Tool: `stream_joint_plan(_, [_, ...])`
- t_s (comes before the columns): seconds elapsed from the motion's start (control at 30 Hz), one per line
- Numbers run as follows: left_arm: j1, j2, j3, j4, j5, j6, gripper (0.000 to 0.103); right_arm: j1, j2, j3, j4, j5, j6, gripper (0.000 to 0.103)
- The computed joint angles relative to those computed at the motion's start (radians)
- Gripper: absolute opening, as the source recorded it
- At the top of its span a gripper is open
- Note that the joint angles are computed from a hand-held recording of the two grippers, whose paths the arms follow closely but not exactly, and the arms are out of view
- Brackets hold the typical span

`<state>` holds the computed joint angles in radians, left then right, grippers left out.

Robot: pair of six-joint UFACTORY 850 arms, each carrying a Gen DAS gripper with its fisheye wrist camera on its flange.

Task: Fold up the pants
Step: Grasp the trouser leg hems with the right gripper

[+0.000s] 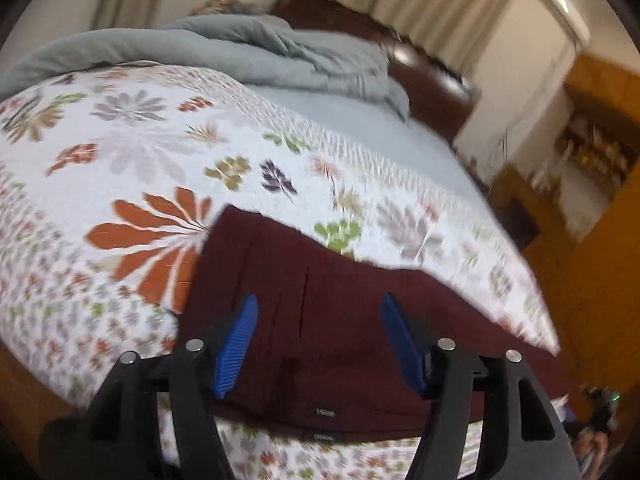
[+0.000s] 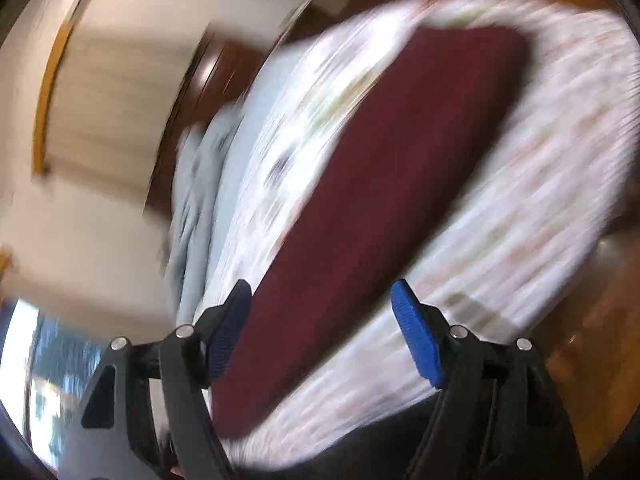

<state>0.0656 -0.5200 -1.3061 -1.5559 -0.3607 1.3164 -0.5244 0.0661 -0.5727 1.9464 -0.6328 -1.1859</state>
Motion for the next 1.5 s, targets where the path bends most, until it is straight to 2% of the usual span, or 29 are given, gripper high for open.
stream_joint_plan(0.03, [-0.009,-0.030,-0.030,0.054,0.008,-0.036,0.065,-0.072,-0.009,0.010,0.014,-0.030,-0.009,0.073])
stream_joint_plan(0.07, [-0.011,-0.049,-0.042,0.078,-0.003,-0.045,0.065,-0.154,-0.038,0.017,0.045,-0.101,-0.032,0.073])
stream_joint_plan(0.1, [-0.014,-0.072,-0.064,0.134,-0.008,-0.093,0.065,-0.205,-0.061,0.016,0.063,-0.146,-0.051,0.073])
stream_joint_plan(0.17, [-0.015,-0.124,-0.119,0.302,-0.025,-0.269,0.068,-0.282,-0.131,-0.009,0.096,-0.228,-0.083,0.073])
stream_joint_plan(0.23, [-0.011,-0.166,-0.160,0.424,-0.046,-0.413,0.068,-0.324,-0.196,-0.033,0.102,-0.308,-0.082,0.073])
stream_joint_plan(0.33, [-0.021,-0.172,-0.167,0.486,-0.021,-0.455,0.070,-0.342,-0.261,-0.082,0.095,-0.351,-0.097,0.073])
stream_joint_plan(0.4, [-0.030,-0.169,-0.164,0.518,-0.005,-0.475,0.073,-0.326,-0.282,-0.112,0.091,-0.319,-0.062,0.070])
stream_joint_plan(0.47, [-0.043,-0.166,-0.160,0.574,0.025,-0.519,0.075,-0.316,-0.288,-0.115,0.104,-0.326,-0.021,0.067])
stream_joint_plan(0.57, [-0.048,-0.167,-0.161,0.600,0.036,-0.553,0.075,-0.324,-0.291,-0.111,0.100,-0.351,-0.031,0.070])
stream_joint_plan(0.73, [-0.048,-0.166,-0.164,0.620,0.035,-0.583,0.076,-0.310,-0.328,-0.189,0.043,-0.383,-0.037,0.073])
stream_joint_plan(0.83, [-0.048,-0.164,-0.163,0.623,0.038,-0.587,0.076,-0.318,-0.346,-0.178,0.053,-0.417,-0.046,0.064])
stream_joint_plan(0.97, [-0.052,-0.163,-0.161,0.638,0.049,-0.595,0.076,-0.341,-0.350,-0.119,0.079,-0.515,-0.134,0.065])
stream_joint_plan(1.13, [-0.055,-0.166,-0.168,0.686,0.048,-0.643,0.076,-0.333,-0.357,-0.141,0.083,-0.513,-0.154,0.066])
stream_joint_plan(1.17, [-0.054,-0.166,-0.169,0.683,0.044,-0.641,0.076,-0.331,-0.352,-0.143,0.079,-0.498,-0.156,0.061])
stream_joint_plan(1.2, [-0.053,-0.166,-0.168,0.676,0.043,-0.635,0.076,-0.316,-0.335,-0.132,0.093,-0.474,-0.169,0.056])
stream_joint_plan(1.27, [-0.052,-0.164,-0.163,0.662,0.047,-0.618,0.076,-0.317,-0.307,-0.123,0.052,-0.418,-0.165,0.024])
stream_joint_plan(1.33, [-0.054,-0.161,-0.159,0.654,0.052,-0.608,0.076,-0.318,-0.300,-0.126,0.030,-0.394,-0.146,0.021])
stream_joint_plan(1.5, [-0.051,-0.162,-0.162,0.642,0.042,-0.610,0.076,-0.281,-0.203,-0.131,-0.022,-0.237,-0.131,0.020])
